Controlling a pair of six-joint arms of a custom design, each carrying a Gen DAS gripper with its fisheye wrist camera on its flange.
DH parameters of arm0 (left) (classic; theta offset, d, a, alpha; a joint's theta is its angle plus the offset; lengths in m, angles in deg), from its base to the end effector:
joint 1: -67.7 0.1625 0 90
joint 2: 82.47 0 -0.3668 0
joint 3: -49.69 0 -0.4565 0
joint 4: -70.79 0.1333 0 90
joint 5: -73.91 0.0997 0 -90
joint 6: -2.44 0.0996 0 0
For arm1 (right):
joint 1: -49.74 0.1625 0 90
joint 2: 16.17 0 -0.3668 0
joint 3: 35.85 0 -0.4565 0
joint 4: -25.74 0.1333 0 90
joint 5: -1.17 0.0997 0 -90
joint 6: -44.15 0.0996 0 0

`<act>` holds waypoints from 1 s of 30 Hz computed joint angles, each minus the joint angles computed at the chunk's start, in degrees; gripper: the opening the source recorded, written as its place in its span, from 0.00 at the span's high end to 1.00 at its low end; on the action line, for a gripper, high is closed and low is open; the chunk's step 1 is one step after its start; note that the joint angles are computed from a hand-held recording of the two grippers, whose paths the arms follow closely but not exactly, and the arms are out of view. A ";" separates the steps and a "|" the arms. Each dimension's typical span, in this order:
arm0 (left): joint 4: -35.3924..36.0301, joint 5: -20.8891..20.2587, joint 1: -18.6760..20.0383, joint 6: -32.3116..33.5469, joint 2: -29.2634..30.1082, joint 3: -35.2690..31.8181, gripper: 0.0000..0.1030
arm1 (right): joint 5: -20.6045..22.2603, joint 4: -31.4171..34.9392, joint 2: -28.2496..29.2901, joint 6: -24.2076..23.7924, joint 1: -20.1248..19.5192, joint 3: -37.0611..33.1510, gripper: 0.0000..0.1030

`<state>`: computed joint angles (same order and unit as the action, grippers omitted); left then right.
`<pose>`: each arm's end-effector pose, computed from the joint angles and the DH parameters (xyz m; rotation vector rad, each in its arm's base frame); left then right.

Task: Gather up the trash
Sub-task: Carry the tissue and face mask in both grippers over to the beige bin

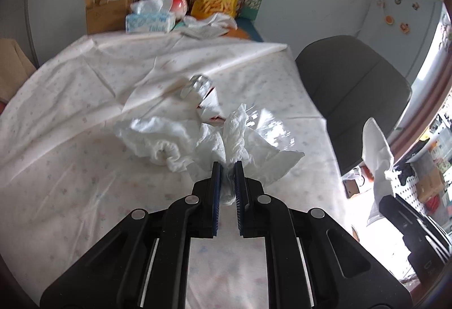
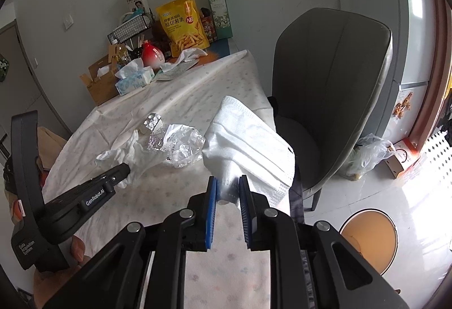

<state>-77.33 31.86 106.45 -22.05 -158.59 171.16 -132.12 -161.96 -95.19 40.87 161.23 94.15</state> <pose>-0.2764 -0.4876 0.1508 0.4509 2.4257 -0.8904 0.2357 -0.4213 0.1908 0.1079 -2.3234 1.1216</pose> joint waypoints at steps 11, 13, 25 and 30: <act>-0.92 2.05 -6.87 -1.11 1.81 -0.02 0.90 | -2.47 -0.84 -8.90 -1.63 2.72 5.28 0.84; -1.90 1.88 -7.89 -1.38 2.11 0.18 0.90 | -3.90 -0.98 -10.28 -2.32 3.33 5.77 0.84; -5.84 -0.71 -12.97 -0.14 7.28 -2.05 0.90 | -10.83 -0.63 -22.02 -4.61 2.77 10.48 0.84; -7.58 -1.88 -14.28 0.42 10.08 -3.36 0.90 | -12.16 -0.25 -26.42 -5.85 2.16 12.13 0.84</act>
<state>-84.91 29.98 92.17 -21.63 -148.51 167.80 -144.28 -162.21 -121.60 35.02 163.40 106.28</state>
